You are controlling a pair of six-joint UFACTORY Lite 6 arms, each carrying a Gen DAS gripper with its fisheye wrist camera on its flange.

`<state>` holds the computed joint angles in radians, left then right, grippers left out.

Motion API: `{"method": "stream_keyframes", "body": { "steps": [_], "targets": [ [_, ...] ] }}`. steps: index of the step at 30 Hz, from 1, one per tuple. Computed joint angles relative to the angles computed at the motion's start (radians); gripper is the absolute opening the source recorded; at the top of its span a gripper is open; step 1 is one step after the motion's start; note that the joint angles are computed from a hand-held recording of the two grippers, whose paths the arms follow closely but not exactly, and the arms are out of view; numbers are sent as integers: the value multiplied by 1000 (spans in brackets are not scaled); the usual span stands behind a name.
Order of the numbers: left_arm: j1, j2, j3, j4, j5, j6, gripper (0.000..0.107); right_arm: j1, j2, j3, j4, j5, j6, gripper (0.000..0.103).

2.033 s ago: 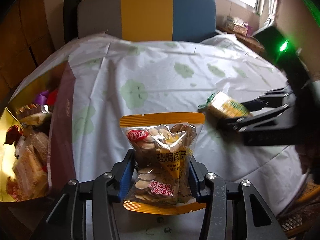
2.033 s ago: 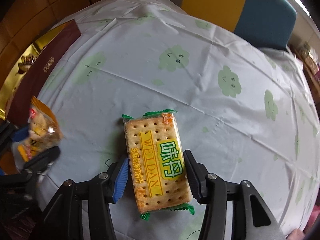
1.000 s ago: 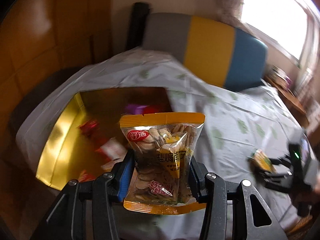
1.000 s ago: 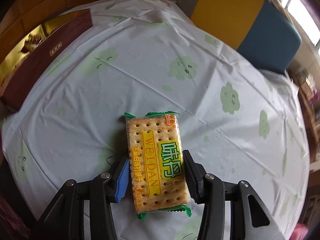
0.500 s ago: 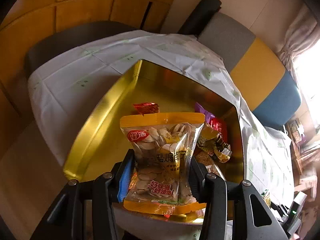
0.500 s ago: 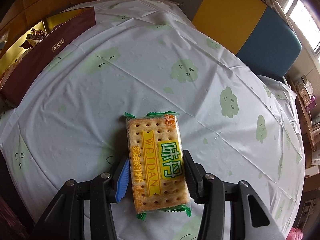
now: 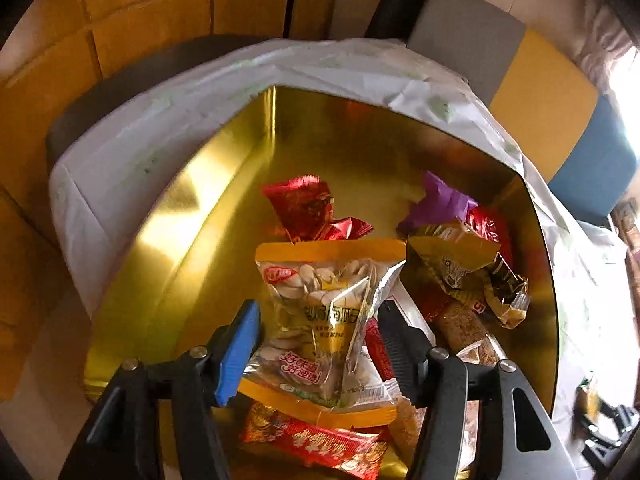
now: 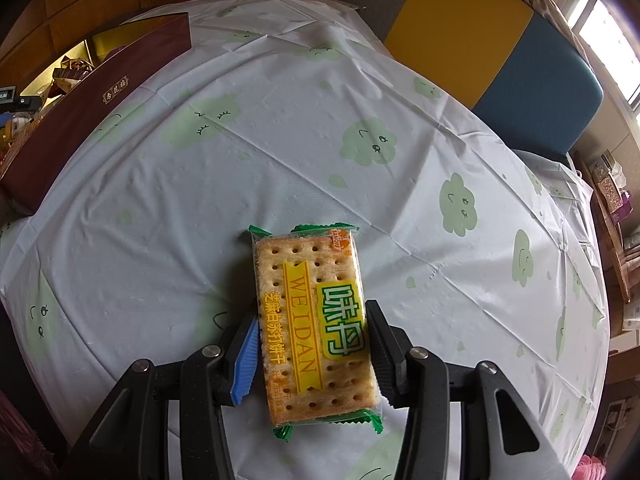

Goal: Organize snacks
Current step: 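Carry the nut bag into the tin with the left tool and release it, then carry the WEIDAN cracker pack into the tin with the right tool and release it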

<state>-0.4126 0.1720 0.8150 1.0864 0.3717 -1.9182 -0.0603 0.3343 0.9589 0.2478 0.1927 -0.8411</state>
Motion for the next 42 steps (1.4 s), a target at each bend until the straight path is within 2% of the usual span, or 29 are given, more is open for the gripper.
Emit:
{"method": "stream_keyframes", "body": {
  "steps": [7,19,27,38,40,42],
  "targets": [
    [-140,-114,-56,60,192,-95,62,0,-4,-8,-22,-12,11,49],
    [-403,-204,-84,50,374,-107,62,16,-33,-40,-102,-30,94,49],
    [-489,-185,-76,46,411,-134,62,17,-39,-42,-103,-27,95,49],
    [-501,-183,-95,81,388,-172,62,2,-22,-13,-48,6,71,48],
    [-498,-195,-105,88,384,-180,62,-3,-4,15,-57,32,100,48],
    [-492,-205,-117,94,377,-185,62,8,16,51,-145,66,211,48]
  ]
}}
